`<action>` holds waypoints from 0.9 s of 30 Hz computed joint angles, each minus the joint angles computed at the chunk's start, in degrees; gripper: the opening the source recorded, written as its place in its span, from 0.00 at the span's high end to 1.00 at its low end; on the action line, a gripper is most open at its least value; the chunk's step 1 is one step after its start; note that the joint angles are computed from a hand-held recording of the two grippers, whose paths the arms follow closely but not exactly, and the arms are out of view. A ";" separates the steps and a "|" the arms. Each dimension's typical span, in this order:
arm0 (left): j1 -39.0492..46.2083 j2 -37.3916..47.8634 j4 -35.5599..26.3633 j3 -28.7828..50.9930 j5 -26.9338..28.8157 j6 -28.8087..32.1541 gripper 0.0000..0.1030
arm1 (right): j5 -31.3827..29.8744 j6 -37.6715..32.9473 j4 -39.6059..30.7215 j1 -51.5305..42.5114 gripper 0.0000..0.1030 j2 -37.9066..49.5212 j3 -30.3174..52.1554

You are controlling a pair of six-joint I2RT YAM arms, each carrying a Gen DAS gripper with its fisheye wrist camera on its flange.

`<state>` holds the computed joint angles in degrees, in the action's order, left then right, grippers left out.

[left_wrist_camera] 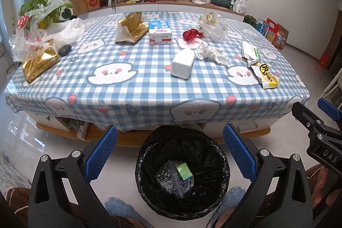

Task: Collect trash
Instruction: 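Raise both tools from the bin back toward the table, then grasp the white pill bottle with the left tool while the right tool grasps the yellow snack packet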

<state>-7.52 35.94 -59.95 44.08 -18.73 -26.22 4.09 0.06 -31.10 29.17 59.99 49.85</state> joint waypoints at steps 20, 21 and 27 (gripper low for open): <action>13.90 12.59 9.53 6.72 9.65 10.94 0.06 | -8.61 -1.54 2.25 -11.04 0.08 13.61 10.39; 13.91 13.74 10.40 6.92 9.29 11.61 0.06 | -8.83 -1.98 2.26 -11.42 0.08 14.97 11.28; 16.41 21.45 16.78 8.27 10.89 16.41 0.06 | -8.65 -3.23 2.40 -12.66 0.08 24.18 17.04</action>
